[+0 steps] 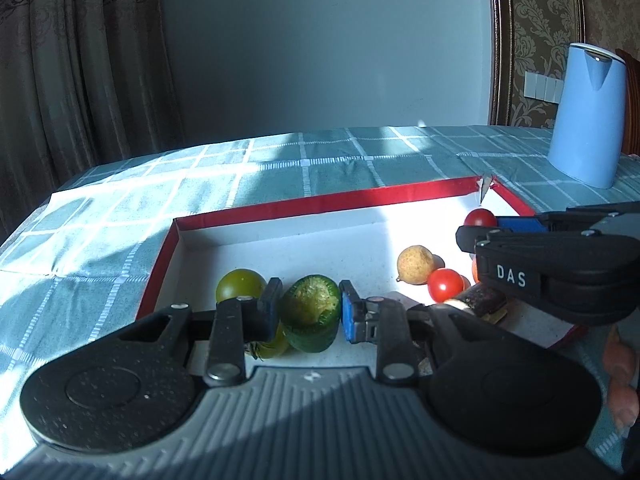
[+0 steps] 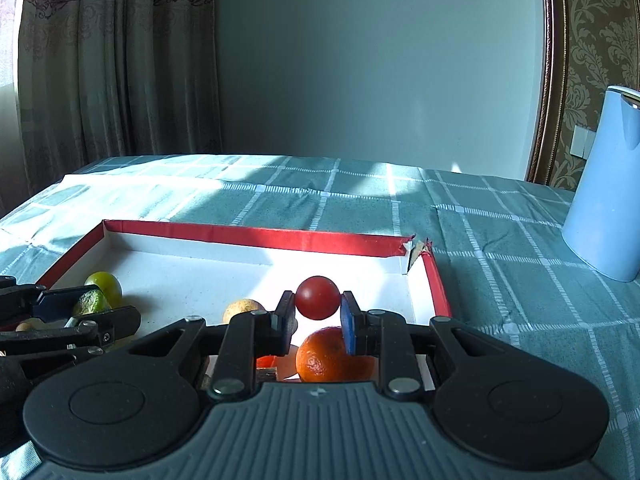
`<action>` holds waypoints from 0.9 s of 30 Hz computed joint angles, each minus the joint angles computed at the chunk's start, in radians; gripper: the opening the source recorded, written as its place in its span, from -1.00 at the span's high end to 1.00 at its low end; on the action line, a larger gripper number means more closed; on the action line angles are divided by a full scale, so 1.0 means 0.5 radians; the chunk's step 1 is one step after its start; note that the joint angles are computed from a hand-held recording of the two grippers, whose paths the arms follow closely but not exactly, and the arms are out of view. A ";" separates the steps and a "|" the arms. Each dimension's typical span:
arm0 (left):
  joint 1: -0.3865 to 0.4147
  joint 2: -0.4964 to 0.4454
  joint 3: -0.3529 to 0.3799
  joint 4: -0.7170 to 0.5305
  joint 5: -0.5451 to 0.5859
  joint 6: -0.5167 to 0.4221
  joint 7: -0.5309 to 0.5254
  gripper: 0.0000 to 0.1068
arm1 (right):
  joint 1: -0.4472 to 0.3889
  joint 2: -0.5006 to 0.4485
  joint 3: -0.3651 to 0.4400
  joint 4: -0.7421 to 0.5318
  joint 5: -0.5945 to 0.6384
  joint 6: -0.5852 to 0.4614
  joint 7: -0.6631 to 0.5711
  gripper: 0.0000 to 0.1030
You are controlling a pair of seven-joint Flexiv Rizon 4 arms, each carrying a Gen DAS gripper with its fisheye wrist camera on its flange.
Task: Organize fruits
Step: 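Carry the cherry tomato into the tray with the right tool while the left places the pepper piece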
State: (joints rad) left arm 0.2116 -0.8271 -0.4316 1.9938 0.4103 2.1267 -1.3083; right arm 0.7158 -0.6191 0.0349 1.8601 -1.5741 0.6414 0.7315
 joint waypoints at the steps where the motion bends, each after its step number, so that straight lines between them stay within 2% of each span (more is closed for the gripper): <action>1: 0.001 -0.007 -0.004 -0.002 0.008 0.006 0.002 0.49 | 0.009 -0.008 -0.003 -0.008 0.005 -0.017 -0.027 0.55; 7: -0.027 -0.009 0.021 0.000 0.006 0.030 0.011 0.45 | 0.012 -0.015 -0.006 -0.013 0.016 -0.022 -0.021 0.55; 9: -0.025 -0.010 0.021 0.000 0.008 0.033 0.002 0.29 | 0.021 -0.017 -0.005 -0.017 0.033 -0.043 -0.049 0.54; 10: -0.010 -0.016 0.006 -0.002 0.023 0.031 -0.003 0.22 | 0.024 -0.017 -0.005 -0.017 0.037 -0.047 -0.053 0.50; 12: -0.032 -0.013 0.028 -0.001 0.011 0.052 -0.005 -0.05 | 0.021 -0.010 -0.006 -0.006 0.011 -0.034 -0.016 0.32; 14: -0.069 -0.007 0.069 0.000 -0.012 0.081 -0.005 -0.17 | 0.035 -0.007 -0.006 -0.001 0.024 -0.076 0.022 -0.09; 15: -0.072 -0.006 0.073 -0.002 -0.010 0.078 -0.009 -0.31 | 0.038 -0.003 -0.008 0.007 0.007 -0.086 0.044 -0.15; 17: -0.071 -0.011 0.074 -0.006 -0.006 0.079 -0.019 -0.43 | 0.043 0.000 -0.003 0.008 0.013 -0.113 0.049 -0.19; 19: -0.075 -0.011 0.082 -0.007 -0.003 0.083 -0.023 -0.46 | 0.039 0.002 0.002 0.011 0.008 -0.111 0.059 -0.21; 21: -0.095 -0.008 0.105 -0.005 -0.017 0.095 -0.025 -0.64 | 0.035 0.000 0.005 0.012 0.002 -0.105 0.075 -0.27; 25: -0.097 -0.010 0.116 -0.003 -0.009 0.111 -0.040 -0.70 | 0.047 0.010 0.008 0.029 -0.016 -0.140 0.120 -0.28; 27: -0.092 -0.009 0.118 0.002 -0.002 0.123 -0.050 -0.78 | 0.058 0.032 0.015 0.061 -0.036 -0.177 0.196 -0.36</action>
State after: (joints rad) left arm 0.1656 -0.8316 -0.3727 1.9950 0.4093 2.1879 -1.3333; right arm 0.7450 -0.6031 0.0424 1.8905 -1.5921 0.5527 0.8294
